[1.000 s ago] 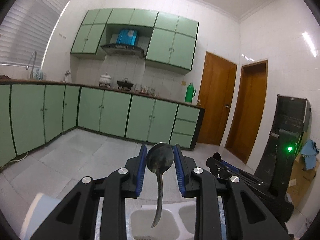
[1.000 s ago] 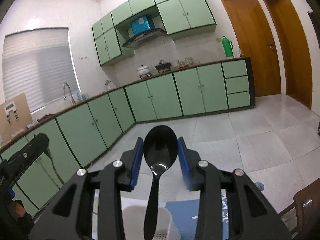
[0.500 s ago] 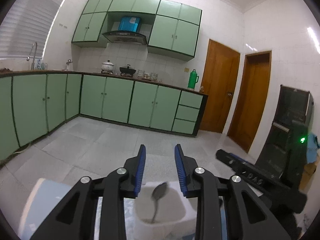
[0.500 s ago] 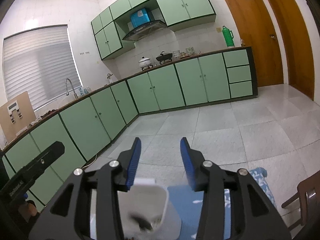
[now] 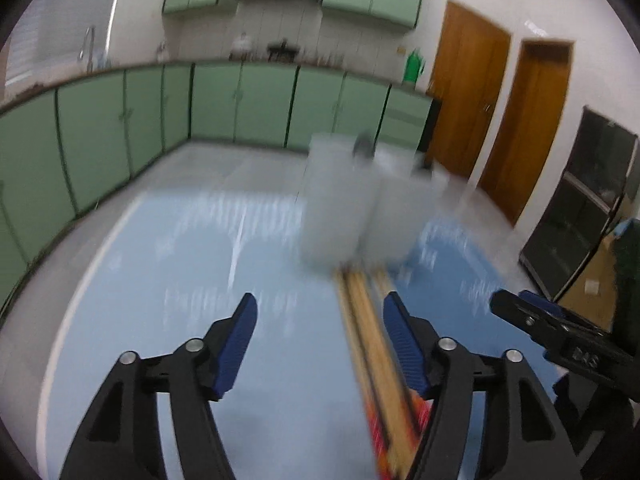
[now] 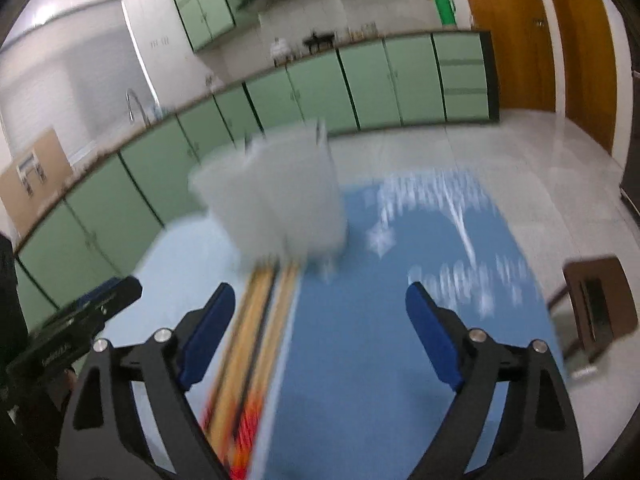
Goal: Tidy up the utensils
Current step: 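Move both open tools back toward the chopsticks on the mat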
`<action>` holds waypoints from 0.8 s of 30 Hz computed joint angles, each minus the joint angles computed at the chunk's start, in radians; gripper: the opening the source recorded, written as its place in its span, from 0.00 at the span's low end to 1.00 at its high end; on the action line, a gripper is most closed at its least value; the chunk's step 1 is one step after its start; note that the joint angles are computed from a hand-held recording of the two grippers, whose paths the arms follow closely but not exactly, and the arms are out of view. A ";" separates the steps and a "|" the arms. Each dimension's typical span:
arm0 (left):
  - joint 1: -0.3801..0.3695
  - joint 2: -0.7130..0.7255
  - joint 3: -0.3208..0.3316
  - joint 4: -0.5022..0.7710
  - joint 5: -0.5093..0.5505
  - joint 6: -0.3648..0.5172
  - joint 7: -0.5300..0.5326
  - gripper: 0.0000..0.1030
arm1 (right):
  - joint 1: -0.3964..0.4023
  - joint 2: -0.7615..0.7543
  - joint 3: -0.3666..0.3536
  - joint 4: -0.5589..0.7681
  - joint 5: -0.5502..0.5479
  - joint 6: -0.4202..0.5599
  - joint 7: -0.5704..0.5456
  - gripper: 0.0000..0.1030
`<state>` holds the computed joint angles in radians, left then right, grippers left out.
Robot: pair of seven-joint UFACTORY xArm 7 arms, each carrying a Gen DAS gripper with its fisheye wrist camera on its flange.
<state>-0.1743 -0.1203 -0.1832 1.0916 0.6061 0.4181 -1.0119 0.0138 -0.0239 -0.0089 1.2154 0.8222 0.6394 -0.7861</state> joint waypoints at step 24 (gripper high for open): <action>-0.030 -0.162 -0.042 -0.204 -0.221 0.200 0.129 0.76 | 0.072 -0.213 -0.008 -0.298 -0.407 -0.028 0.188 0.86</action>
